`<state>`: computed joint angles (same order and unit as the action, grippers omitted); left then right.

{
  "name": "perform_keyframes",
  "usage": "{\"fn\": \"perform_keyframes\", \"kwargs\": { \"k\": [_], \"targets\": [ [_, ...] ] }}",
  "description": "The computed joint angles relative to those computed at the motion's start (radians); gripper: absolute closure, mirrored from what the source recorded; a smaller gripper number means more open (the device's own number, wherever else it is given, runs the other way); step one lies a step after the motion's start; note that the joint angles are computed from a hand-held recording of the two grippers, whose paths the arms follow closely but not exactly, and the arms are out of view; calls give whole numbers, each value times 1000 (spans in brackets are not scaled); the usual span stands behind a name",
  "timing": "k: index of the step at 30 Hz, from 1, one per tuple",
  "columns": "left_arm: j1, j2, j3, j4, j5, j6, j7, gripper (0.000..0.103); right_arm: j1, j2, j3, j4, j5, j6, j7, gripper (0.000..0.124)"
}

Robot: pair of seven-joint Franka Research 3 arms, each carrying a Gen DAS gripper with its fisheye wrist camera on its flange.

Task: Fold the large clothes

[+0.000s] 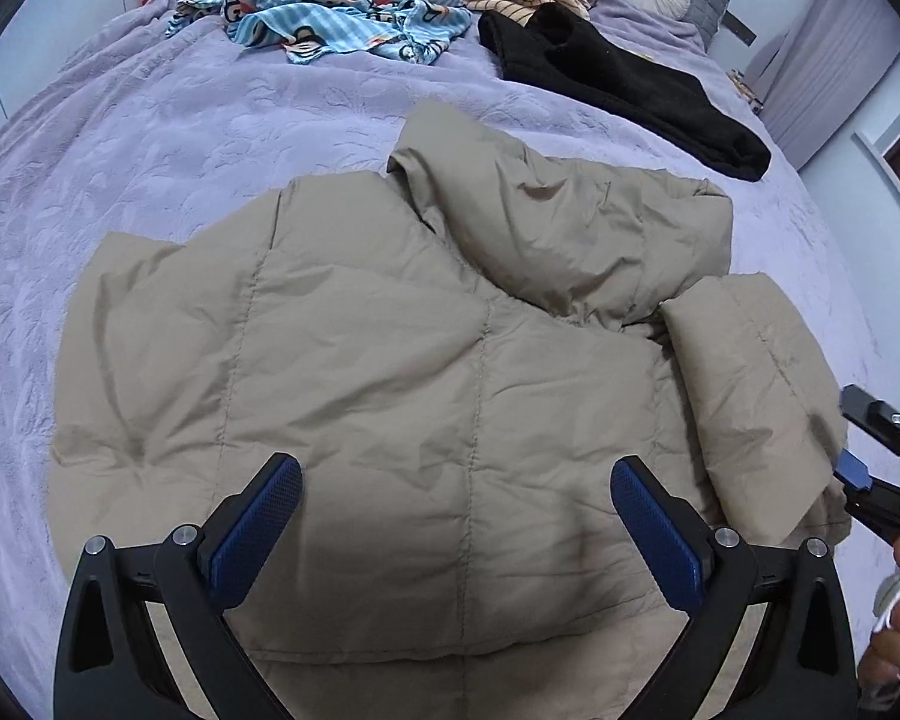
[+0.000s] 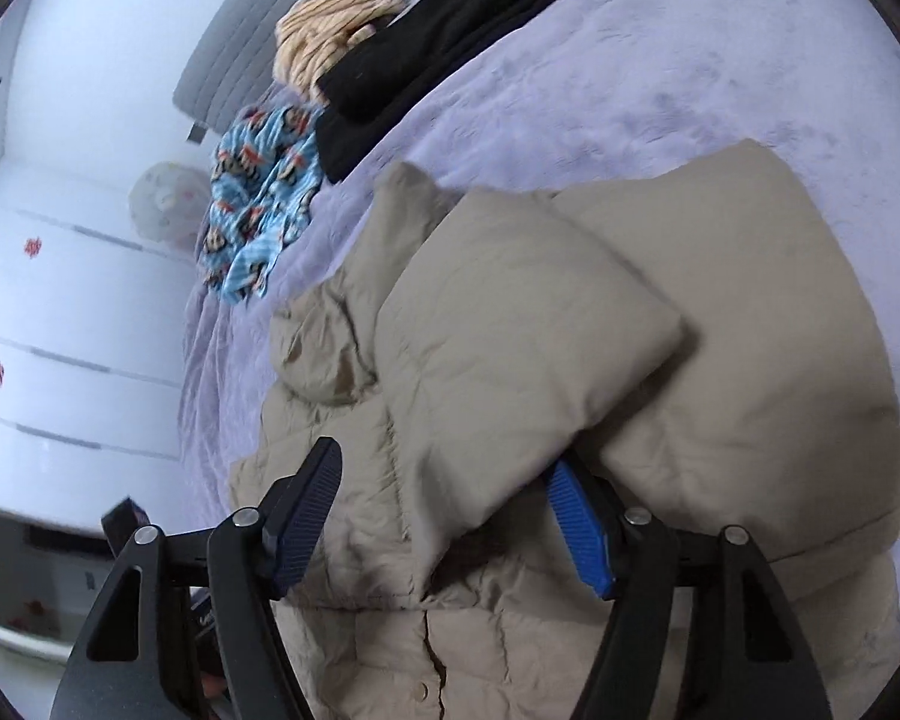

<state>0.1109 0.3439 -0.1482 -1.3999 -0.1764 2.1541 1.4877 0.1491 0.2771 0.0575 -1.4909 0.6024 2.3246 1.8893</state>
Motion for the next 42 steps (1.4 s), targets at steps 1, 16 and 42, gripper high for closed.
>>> {"fn": "perform_keyframes", "kwargs": {
  "k": [1,16,42],
  "targets": [
    [14,2,-7,1,-33,4,15,0,-5,11,-3,6,18,11,25,82],
    [215,26,-57,-42,-714,-98,209,0,171,322,64,530,-258,-276,-318,110],
    [214,79,-129,161,-828,-80,280,91,142,-95,-12,-86,-402,-168,-306,85]
  ]
}}
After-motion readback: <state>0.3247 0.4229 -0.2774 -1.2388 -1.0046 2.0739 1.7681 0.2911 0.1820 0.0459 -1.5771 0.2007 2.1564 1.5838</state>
